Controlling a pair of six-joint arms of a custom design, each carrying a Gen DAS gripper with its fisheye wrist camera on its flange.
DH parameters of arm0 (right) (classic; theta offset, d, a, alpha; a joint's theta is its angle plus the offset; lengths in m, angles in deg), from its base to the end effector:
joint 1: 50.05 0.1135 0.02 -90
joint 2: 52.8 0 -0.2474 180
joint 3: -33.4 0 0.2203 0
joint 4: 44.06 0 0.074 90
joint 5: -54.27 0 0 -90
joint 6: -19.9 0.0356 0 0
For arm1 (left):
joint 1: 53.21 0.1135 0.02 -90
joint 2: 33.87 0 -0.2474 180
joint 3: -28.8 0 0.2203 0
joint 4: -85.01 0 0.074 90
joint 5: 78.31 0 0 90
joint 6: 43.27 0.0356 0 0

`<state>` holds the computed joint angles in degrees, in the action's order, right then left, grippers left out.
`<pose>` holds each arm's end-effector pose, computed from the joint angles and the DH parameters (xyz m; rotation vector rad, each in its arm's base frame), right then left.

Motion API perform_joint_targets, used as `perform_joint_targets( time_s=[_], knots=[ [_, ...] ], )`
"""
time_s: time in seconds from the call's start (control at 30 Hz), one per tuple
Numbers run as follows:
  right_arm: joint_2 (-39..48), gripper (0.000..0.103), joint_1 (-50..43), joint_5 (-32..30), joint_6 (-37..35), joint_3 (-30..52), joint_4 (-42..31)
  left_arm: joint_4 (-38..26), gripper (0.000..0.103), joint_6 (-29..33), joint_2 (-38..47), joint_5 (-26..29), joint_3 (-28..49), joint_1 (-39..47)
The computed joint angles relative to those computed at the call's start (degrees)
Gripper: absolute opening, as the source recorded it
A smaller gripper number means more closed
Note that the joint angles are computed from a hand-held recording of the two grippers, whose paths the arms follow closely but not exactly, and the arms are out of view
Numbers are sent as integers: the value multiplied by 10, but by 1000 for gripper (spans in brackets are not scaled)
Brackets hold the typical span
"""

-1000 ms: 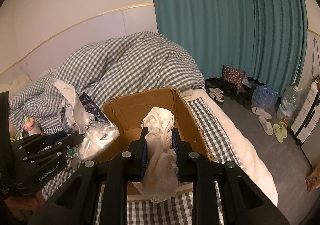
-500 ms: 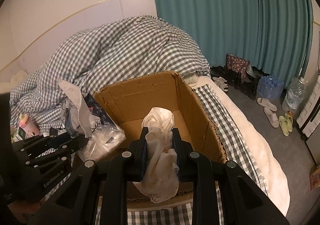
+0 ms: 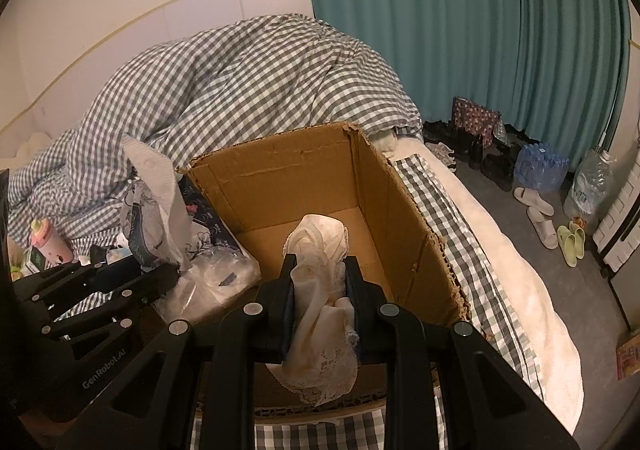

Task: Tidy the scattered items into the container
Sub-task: 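Open the left tool over the box while the right tool releases the cloth inside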

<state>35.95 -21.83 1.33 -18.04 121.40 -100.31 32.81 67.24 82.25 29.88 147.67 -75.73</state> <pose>0.2663 0.1185 0.2721 0.6977 2.2007 -0.1500 0.3828 -0.1708 0.2643 1.0170 2.1911 -0.4016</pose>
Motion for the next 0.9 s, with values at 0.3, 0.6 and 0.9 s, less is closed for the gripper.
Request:
perform_joint_targets(
  time_s=[0.3,0.6,0.9],
  knots=[
    [7,22,-4,-9,-6,10,-8,-2,43,4,4,-5,5,-2],
    [4,22,-6,-8,-7,10,-8,19,71,-1,-7,-8,-9,-1],
    [9,62,-6,-9,5,20,-25,25,71,-5,-24,-10,-23,2]
  ],
)
